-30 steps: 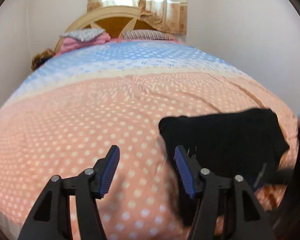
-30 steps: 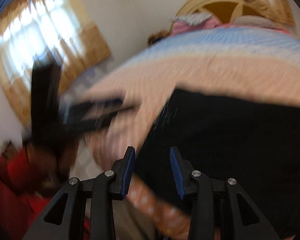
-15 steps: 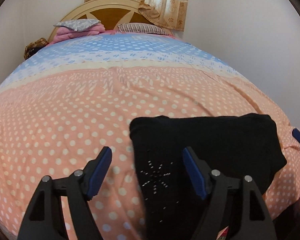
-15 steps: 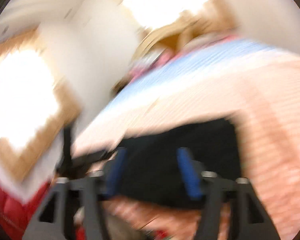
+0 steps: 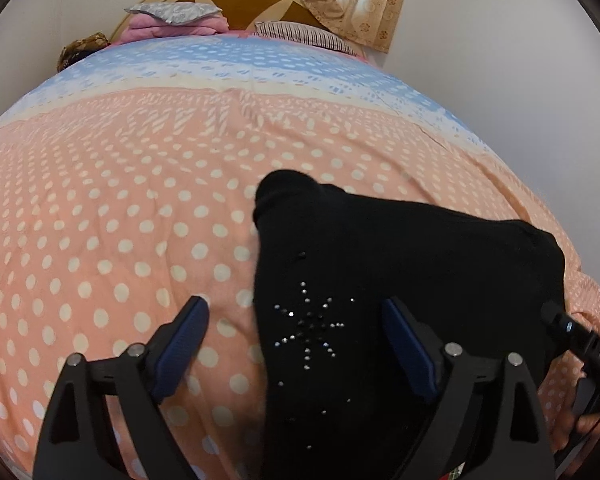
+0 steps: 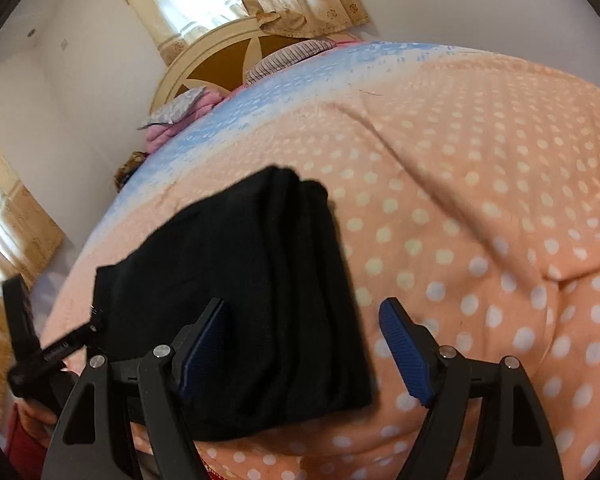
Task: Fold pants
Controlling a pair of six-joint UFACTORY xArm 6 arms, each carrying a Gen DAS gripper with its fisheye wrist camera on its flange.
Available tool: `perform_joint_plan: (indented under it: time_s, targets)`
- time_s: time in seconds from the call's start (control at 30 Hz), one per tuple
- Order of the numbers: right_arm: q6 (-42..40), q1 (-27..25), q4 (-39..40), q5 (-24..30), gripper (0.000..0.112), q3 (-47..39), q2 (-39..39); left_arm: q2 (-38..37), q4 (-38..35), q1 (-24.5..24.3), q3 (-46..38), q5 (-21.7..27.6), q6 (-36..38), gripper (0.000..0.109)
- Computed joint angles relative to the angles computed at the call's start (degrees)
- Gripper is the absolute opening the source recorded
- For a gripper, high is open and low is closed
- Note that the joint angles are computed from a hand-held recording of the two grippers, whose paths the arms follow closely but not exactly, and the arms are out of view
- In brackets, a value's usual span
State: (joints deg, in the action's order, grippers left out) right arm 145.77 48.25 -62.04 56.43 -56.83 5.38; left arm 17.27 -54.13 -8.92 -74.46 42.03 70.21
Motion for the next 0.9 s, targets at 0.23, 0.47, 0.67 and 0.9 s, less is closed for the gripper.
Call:
perform_joint_plan:
  time_s: [0.23,0.47,0.67,0.9]
  targets:
    - [-6.94,0.56,3.38,1.69,0.049,-6.33,4.87,-0.55,0.35,0.41,0.72,0.85,-0.76,0.092]
    - [-9.59,1.27,4.96,3.8,0.043,-7.71,5.52,-1.43,4.2,-0.13,1.18,1.28,-3.7,0.087]
    - [-0.32,1.03,0.27,1.6,0.051,-4.37,4.16,-2.43,3.99,-0.1,1.53,3.91,-2.33,0.059]
    - [-4.81,1.23,2.56,3.84,0.054,-7.43,6.31,-4.41,3.76,-1.54,4.15,-0.17,0.67,0.041]
